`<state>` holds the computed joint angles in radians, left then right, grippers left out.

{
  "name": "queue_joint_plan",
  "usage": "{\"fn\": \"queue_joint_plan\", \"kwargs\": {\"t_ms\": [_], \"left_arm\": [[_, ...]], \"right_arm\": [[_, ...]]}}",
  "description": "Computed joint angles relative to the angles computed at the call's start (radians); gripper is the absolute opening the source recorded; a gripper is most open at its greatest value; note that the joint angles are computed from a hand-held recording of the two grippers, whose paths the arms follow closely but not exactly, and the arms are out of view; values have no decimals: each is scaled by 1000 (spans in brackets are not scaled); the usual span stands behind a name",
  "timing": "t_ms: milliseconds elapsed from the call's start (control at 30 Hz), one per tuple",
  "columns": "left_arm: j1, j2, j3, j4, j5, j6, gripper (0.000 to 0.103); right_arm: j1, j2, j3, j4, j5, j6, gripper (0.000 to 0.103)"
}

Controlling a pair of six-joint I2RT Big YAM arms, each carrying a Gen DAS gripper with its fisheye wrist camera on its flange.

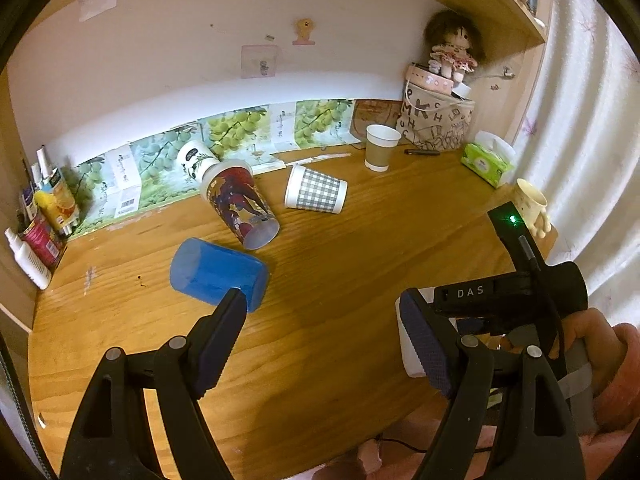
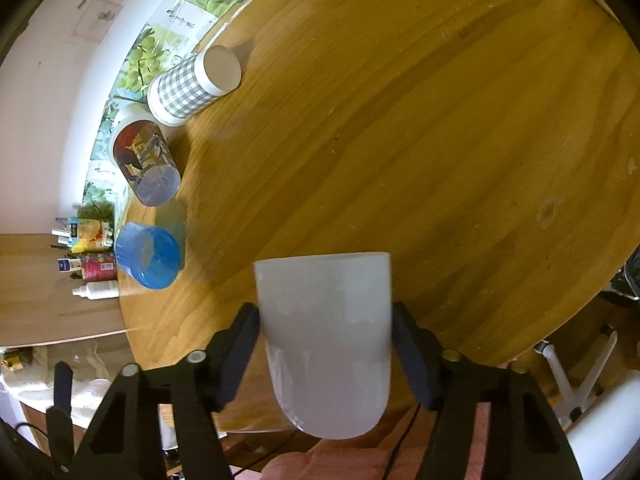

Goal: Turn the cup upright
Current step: 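Turn the white cup rim-up with the right gripper and lower it onto the desk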

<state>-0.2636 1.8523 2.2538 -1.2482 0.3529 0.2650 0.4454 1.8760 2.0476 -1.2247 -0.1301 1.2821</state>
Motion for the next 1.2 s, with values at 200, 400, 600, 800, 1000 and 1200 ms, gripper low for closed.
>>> {"fn": "queue_joint_plan", "kwargs": {"t_ms": [200, 400, 600, 800, 1000, 1200], "left_arm": [[-4, 9, 15, -9, 10, 26, 82], [-8, 16, 22, -28, 5, 35, 82], [-6, 9, 12, -14, 0, 16, 82], [-7, 3, 2, -14, -11, 12, 82], [-11, 3, 3, -19, -22, 8, 82], [-14, 0, -1, -18, -30, 9, 82]], "right_arm": [[9, -1, 3, -2, 30, -14, 65], [20, -2, 23, -8, 97, -52, 65], [31, 5, 57, -31, 166, -91, 65], [48, 2, 74, -27, 289, -194, 65], [96, 30, 121, -31, 537, -452, 65], [127, -20, -15, 146, 614, -599, 65]]}}
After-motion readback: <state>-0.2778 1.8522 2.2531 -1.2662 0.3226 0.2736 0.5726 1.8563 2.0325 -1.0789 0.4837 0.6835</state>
